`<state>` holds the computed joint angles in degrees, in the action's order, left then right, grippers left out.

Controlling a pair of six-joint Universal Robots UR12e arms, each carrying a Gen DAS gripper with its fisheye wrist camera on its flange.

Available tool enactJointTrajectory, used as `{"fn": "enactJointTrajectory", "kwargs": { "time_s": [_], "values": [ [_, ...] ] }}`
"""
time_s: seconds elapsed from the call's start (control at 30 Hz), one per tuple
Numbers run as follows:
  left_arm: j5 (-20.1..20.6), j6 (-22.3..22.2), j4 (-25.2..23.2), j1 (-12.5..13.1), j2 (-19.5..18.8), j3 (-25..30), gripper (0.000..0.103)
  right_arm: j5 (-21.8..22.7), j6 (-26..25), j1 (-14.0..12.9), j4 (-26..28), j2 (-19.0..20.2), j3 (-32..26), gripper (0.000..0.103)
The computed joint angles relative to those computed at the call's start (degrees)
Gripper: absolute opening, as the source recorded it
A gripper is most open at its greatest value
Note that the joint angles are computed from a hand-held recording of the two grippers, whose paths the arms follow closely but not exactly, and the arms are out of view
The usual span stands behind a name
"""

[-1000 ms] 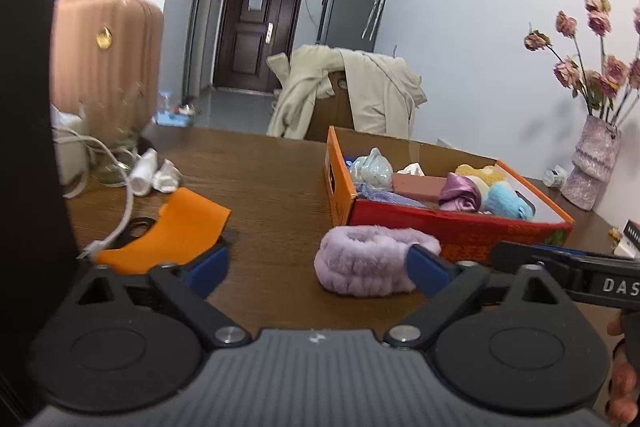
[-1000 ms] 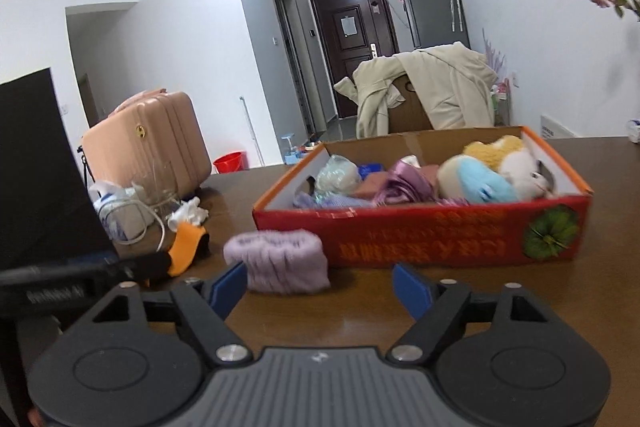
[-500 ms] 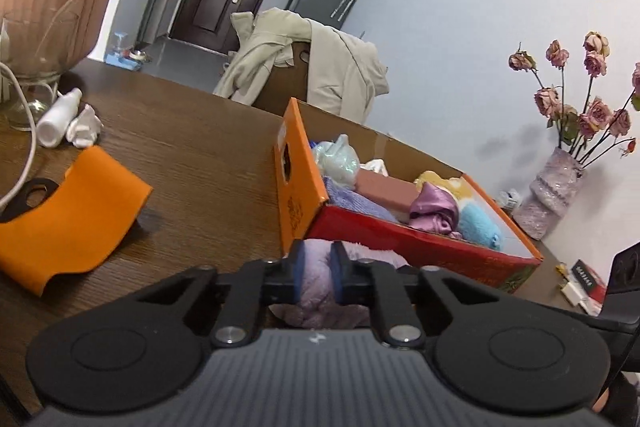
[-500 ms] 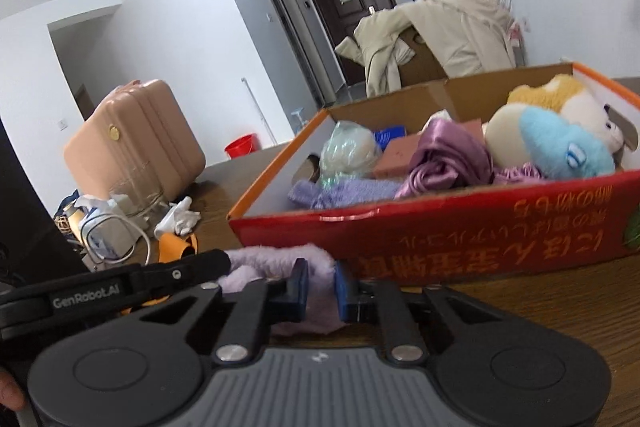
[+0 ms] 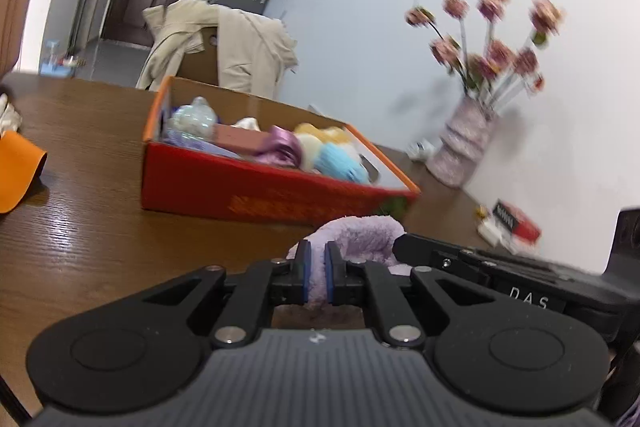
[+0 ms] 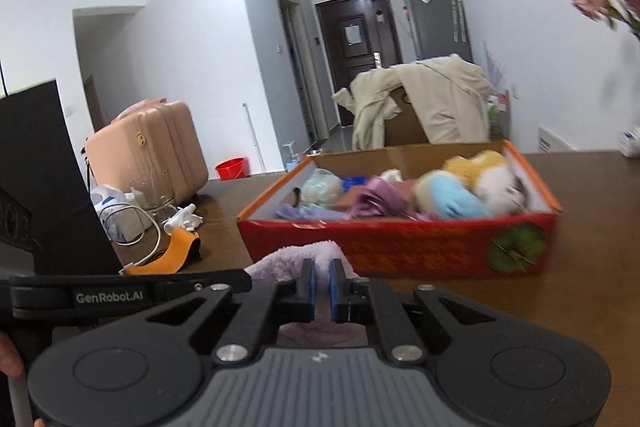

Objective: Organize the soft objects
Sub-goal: 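Close both tools on the lavender fuzzy headband, then carry the headband into the box and open both tools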

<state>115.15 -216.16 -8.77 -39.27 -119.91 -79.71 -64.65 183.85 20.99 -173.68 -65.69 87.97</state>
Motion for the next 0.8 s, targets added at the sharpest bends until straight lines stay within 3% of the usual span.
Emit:
{"fn": "enactJointTrajectory", "kwargs": {
  "time_s": [0.27, 0.57, 0.8],
  "values": [
    [2.4, -0.3, -3.9, -3.5, -0.8, 0.6, 0.008, 1.9, -1.0, -2.0, -1.0, -5.1, 8.6, 0.007],
    [3.4, -2.8, -5.3, -5.0, 0.1, -0.8, 0.008, 3.8, 1.7, -2.9, -1.1, -7.2, 12.7, 0.007],
    [3.9, -0.8, -3.4, -5.3, 0.1, 0.0, 0.008, 3.9, 2.7, -3.0, -3.4, -7.9, 13.4, 0.007]
  ]
}}
